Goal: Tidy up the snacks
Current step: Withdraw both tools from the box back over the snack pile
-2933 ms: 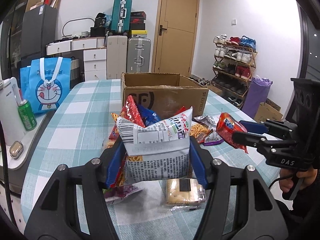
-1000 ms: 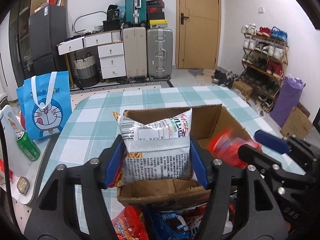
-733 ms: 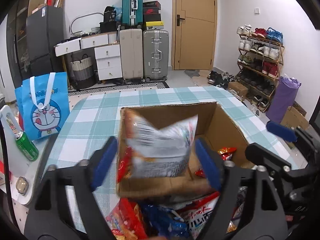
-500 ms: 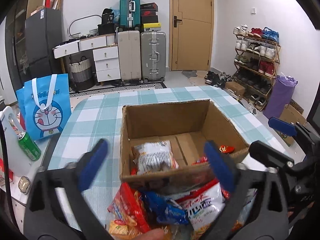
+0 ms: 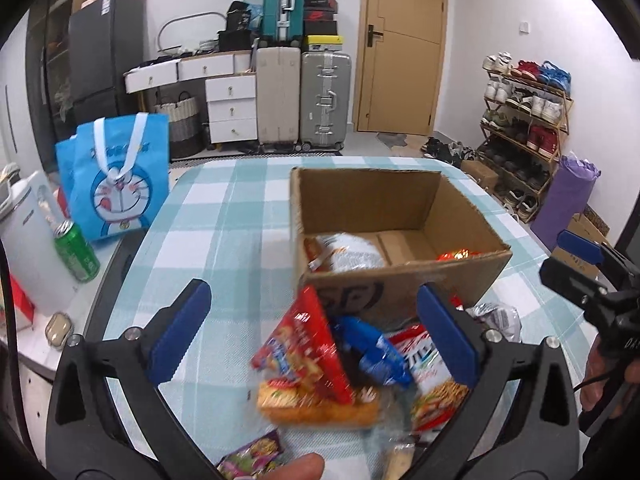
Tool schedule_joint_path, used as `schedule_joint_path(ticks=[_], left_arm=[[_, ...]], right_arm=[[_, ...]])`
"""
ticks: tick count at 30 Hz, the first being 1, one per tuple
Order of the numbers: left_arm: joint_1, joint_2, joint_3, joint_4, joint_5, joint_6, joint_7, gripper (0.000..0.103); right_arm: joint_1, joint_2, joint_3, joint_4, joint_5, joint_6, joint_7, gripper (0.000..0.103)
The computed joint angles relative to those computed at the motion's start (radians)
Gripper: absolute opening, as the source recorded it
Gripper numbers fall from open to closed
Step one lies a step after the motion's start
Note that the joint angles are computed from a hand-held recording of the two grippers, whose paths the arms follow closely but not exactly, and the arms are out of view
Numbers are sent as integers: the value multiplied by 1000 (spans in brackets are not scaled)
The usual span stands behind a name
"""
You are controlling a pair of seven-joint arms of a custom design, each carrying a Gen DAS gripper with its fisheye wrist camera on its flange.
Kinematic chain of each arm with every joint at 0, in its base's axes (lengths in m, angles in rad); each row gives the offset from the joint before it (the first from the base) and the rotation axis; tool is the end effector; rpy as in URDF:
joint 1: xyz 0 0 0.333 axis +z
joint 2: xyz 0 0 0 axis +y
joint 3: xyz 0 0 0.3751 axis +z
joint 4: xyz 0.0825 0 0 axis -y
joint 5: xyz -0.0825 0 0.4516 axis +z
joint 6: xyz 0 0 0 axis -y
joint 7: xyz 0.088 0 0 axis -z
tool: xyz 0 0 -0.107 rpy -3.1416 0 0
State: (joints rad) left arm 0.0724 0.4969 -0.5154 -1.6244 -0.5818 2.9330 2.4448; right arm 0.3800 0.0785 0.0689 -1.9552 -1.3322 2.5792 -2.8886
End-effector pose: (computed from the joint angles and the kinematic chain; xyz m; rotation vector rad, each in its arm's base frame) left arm 0.7710 -0.2413 0.4715 -1.1356 2.2371 -1.2075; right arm 0.6034 0.3082 0.5151 -1.2552 1.8443 -0.9169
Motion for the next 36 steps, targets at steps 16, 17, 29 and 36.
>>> schedule_joint_path(ticks=[16, 17, 29, 36], left_arm=[[29, -95, 56, -150, -87, -26, 19, 102], [27, -101, 61, -159, -86, -31, 21, 102], [0, -143, 109, -254, -86, -12, 16, 102], [-14, -139, 133, -268, -41, -30, -40, 102]], right_arm=[[17, -23, 22, -39, 192, -39, -111, 103], [16, -25, 22, -43, 212, -41, -128, 102], [4, -37, 28, -85, 353, -36, -231, 103], [10, -15, 22, -80, 396, -32, -284, 102]])
